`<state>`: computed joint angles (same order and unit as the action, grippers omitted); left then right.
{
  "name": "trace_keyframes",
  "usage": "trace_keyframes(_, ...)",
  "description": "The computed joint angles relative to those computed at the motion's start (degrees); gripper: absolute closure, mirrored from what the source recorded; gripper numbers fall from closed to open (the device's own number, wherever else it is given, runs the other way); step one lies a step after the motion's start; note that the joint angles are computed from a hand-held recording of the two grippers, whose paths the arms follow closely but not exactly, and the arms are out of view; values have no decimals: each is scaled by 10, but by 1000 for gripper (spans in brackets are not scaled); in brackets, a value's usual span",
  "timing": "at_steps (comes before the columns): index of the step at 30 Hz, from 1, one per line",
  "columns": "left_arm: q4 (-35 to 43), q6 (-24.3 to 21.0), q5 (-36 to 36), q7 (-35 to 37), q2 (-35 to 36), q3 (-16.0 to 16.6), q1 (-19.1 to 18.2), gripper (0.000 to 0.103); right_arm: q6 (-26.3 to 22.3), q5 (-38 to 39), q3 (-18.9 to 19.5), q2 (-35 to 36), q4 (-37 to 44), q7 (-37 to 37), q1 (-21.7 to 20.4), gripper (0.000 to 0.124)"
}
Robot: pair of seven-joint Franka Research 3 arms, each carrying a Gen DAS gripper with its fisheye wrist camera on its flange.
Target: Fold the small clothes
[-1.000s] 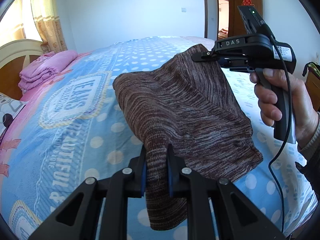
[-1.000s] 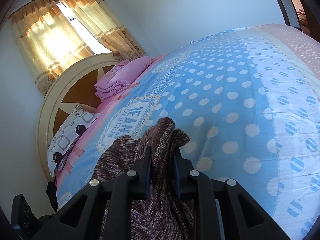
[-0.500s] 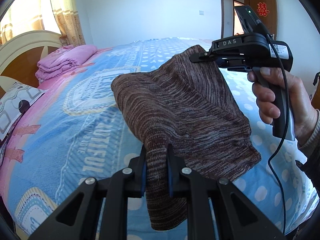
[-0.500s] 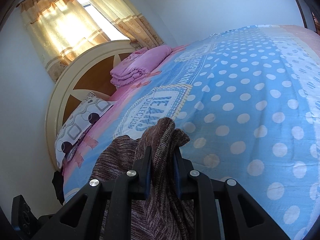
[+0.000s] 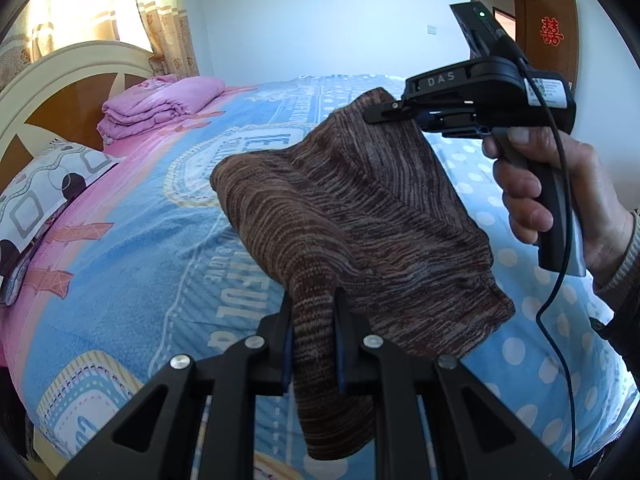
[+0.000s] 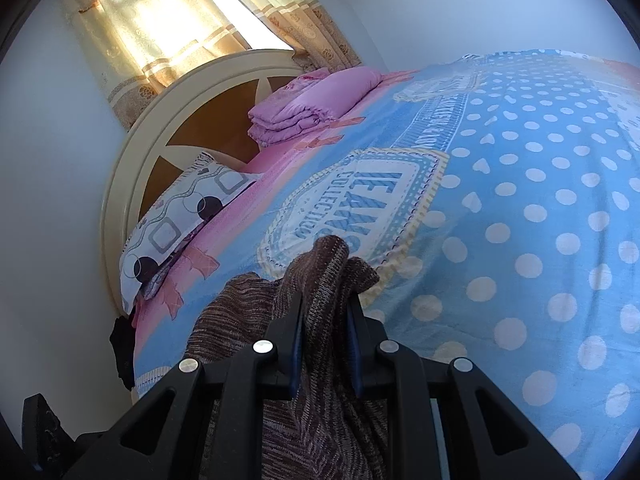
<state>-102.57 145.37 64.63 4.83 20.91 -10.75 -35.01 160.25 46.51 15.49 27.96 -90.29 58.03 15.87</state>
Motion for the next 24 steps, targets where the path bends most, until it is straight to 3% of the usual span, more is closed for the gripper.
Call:
trace_keyframes(15,-55,13,-6,-31,-25,-6,15,86,-62,-112,-22,78,99,82,51,105)
trace_keyframes(24,-68,15,-10,-46,-22,-10,20,86,-75,-156,-33,107,129,125,65,105)
